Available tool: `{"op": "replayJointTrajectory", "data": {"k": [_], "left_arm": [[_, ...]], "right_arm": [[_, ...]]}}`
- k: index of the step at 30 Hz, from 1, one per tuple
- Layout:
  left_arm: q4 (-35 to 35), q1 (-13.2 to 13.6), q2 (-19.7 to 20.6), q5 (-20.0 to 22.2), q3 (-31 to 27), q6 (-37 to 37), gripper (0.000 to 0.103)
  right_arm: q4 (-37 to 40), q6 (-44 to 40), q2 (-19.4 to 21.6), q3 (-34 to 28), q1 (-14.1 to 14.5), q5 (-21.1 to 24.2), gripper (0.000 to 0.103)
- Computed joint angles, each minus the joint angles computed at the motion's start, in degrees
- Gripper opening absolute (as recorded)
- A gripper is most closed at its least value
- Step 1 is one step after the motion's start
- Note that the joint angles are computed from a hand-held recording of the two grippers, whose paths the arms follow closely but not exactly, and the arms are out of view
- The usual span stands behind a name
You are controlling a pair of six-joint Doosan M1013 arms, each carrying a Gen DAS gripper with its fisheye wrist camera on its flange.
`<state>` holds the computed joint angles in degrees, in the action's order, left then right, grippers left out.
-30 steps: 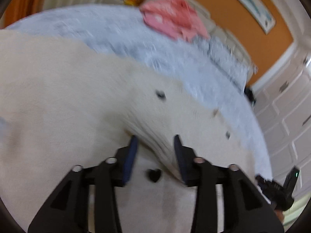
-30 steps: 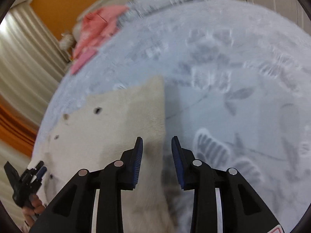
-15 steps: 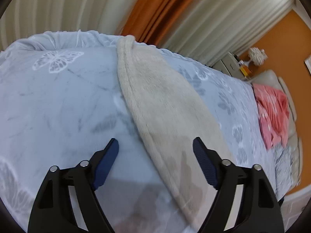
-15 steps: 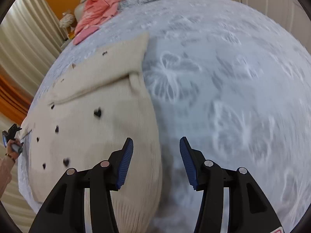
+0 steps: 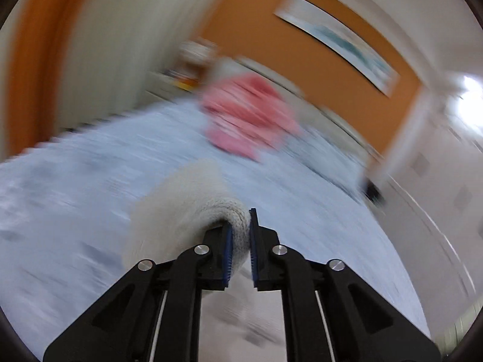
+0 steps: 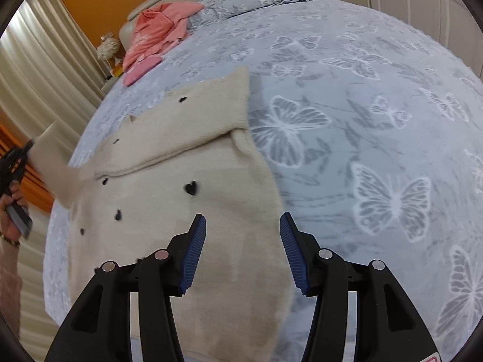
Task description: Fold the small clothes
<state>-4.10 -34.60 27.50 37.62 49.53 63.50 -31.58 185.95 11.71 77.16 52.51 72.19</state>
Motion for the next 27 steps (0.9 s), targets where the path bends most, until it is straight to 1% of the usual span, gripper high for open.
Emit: {"op": "replayJointTrajectory", "data": {"k": [1,2,3,4,5,6,8,9,11,13,14,15,16,17,18,19,20,21,22,23,24,25,26,27], "left_arm": [[-3.8,-1.5,0.4,1.6,0.1,3.1,0.020],[-4.6,-2.7,1.3,4.2,-0.6,3.5,0.047],[-3.5,-4.1,1.8,6.5,-0.4,2.7,0.069],[-0.6,-5.8,1.8,8.9,1.2,0.1,0.072],[-0.5,-6.4,1.2,9.4,3.0,-0.3,0.071],[-1.9,-7.0,0.4,9.8,5.5,-0.7,0.071],[-5.1,-6.8,-2.3,8.1,10.8,-1.9,0.073],[-6.4,-6.4,-4.4,6.2,14.6,-3.3,0.078],[-6.3,-5.4,-6.7,3.2,18.6,-8.9,0.080],[-5.1,-4.0,-6.8,2.3,19.2,-13.8,0.080],[-4.8,-3.1,-6.7,1.9,19.3,-16.4,0.080],[-5.6,-2.1,-7.3,-0.3,20.7,-19.6,0.081],[-6.7,-1.3,-7.3,-1.7,21.2,-21.4,0.083],[-6.5,-0.8,-7.3,-2.4,21.5,-23.8,0.083],[-5.8,-0.5,-7.4,-3.3,22.1,-26.1,0.084],[-4.8,-0.2,-7.4,-3.6,22.5,-28.0,0.084],[-2.6,-0.2,-7.2,-2.7,22.3,-30.2,0.084],[-1.5,-0.2,-7.2,-2.9,22.9,-31.2,0.084],[-1.7,0.0,-7.1,-3.2,23.1,-30.9,0.084],[-1.3,0.0,-7.5,-4.1,23.9,-30.6,0.084],[0.8,-0.5,-7.8,-4.8,24.3,-31.2,0.084],[2.0,-0.7,-8.3,-4.4,24.9,-31.0,0.084],[3.1,-0.9,-7.9,-3.8,24.5,-30.8,0.084],[4.8,-1.3,-7.9,-3.2,24.4,-31.0,0.084]], "right_arm": [[0.2,-0.3,0.1,-0.1,-0.1,-0.6,0.051],[0.3,-0.9,0.2,-0.1,-0.3,-1.4,0.052],[0.6,-1.6,0.3,-0.3,-0.5,-1.8,0.053],[1.0,-2.3,0.5,-0.5,-0.8,-2.0,0.053],[1.3,-2.9,0.5,-0.6,-1.0,-2.5,0.054],[1.7,-3.6,0.5,-0.6,-1.4,-3.6,0.055],[2.2,-5.4,0.7,-1.1,-2.3,-5.7,0.059],[2.2,-6.7,1.1,-1.6,-2.8,-6.5,0.060],[3.8,-11.2,2.3,-3.0,-4.5,-9.9,0.060],[6.6,-16.0,4.3,-5.2,-6.5,-14.1,0.060],[8.1,-18.3,5.6,-6.8,-7.4,-15.3,0.060],[9.5,-21.0,7.4,-8.9,-8.1,-16.2,0.060],[10.6,-23.9,9.6,-11.8,-8.7,-15.8,0.060],[11.0,-27.3,12.5,-16.1,-8.8,-13.5,0.060],[11.1,-29.7,14.3,-18.8,-8.7,-12.3,0.060],[11.7,-34.8,17.4,-23.5,-8.6,-10.9,0.060],[12.0,-40.1,20.6,-28.5,-8.2,-8.8,0.066],[12.2,-43.4,22.6,-31.7,-8.0,-7.2,0.074],[13.0,-49.8,26.1,-37.4,-7.7,-4.2,0.076],[13.7,-55.6,29.4,-42.5,-7.4,-1.0,0.077],[13.7,-59.9,32.2,-47.1,-7.1,2.1,0.077],[13.3,-64.1,35.3,-52.1,-6.9,5.7,0.076],[12.5,-66.7,37.3,-55.3,-6.7,7.9,0.073],[11.8,-69.0,39.5,-59.0,-6.7,10.6,0.054]]}}
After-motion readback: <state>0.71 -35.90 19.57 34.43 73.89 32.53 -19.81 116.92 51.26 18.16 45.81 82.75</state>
